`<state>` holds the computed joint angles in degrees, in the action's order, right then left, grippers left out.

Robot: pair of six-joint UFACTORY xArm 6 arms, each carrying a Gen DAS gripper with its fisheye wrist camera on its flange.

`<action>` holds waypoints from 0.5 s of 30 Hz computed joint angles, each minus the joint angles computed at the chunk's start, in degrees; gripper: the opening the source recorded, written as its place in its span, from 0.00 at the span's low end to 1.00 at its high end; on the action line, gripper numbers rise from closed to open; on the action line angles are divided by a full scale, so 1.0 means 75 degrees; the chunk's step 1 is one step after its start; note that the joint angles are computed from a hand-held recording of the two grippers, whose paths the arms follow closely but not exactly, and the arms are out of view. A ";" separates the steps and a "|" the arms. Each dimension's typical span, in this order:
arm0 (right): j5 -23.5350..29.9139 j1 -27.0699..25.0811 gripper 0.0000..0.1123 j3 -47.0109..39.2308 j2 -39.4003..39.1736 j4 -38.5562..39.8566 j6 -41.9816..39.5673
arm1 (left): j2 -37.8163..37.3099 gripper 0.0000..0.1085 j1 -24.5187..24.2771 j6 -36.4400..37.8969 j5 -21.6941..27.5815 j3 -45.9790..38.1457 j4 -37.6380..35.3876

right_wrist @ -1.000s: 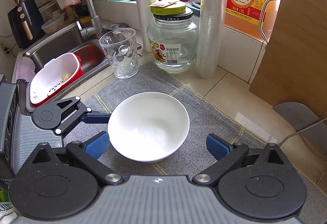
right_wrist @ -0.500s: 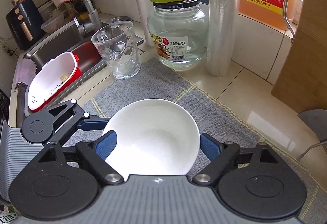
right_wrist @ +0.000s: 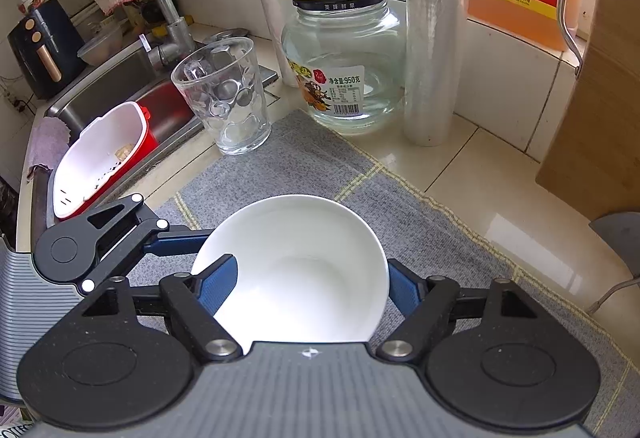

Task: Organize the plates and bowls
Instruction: 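Carry the bowl with the right gripper toward the two stacked bowls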

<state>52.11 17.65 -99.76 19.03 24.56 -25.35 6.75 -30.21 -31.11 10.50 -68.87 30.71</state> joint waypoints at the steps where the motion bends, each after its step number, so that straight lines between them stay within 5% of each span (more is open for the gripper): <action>1: 0.0007 0.0000 0.75 0.0023 -0.0025 0.0003 -0.0003 | -0.0024 0.85 -0.0015 0.0019 0.0020 0.0018 -0.0007; 15: -0.0177 0.0030 0.75 0.1261 -0.1236 0.0072 0.0078 | -0.0773 0.85 -0.0389 0.1158 0.0210 0.0540 -0.1034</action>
